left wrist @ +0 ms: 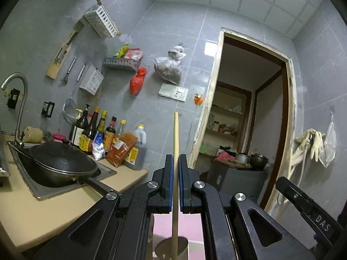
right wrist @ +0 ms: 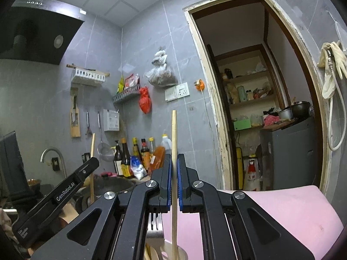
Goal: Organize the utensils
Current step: 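Carry both chopsticks over the white holder and lower them in, then open both tools to release the chopsticks into the holder and withdraw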
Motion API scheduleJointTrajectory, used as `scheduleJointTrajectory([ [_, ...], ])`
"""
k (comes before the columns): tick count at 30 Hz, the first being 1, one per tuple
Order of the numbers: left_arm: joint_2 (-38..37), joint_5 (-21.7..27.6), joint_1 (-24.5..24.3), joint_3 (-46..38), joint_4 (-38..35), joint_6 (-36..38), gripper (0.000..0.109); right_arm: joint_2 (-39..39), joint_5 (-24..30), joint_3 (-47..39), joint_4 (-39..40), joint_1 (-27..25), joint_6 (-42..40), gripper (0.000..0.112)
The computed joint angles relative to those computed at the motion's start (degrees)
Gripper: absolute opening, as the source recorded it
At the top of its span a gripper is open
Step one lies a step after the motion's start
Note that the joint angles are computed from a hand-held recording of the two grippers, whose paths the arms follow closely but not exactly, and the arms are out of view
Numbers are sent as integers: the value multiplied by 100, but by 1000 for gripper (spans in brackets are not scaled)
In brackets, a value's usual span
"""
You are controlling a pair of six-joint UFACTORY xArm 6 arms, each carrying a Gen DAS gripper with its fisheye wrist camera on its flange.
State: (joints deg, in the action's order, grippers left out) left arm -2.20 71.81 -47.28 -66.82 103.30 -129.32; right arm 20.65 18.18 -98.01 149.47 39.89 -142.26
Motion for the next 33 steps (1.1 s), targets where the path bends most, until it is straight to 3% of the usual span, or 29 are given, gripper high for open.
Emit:
scheduleJointTrajectory([
  [19, 47, -412, -7, 22, -245, 143, 3, 184, -348, -109, -744, 131, 553, 6],
  [22, 3, -561, 24, 12, -304, 162, 4, 159, -326, -91, -677, 127, 499, 11],
  [24, -41, -622, 29, 17, -350, 184, 5, 132, -298, -68, -621, 120, 476, 22],
  [27, -88, -719, 30, 0, -400, 257, 6, 89, -269, -37, -548, 107, 432, 22],
  [30, -103, -795, 0, -59, -482, 409, 10, 61, -320, -58, -362, 109, 244, 23],
  [33, -85, -798, -43, -162, -748, 643, 26, 51, -521, -147, -114, 117, -11, 27],
])
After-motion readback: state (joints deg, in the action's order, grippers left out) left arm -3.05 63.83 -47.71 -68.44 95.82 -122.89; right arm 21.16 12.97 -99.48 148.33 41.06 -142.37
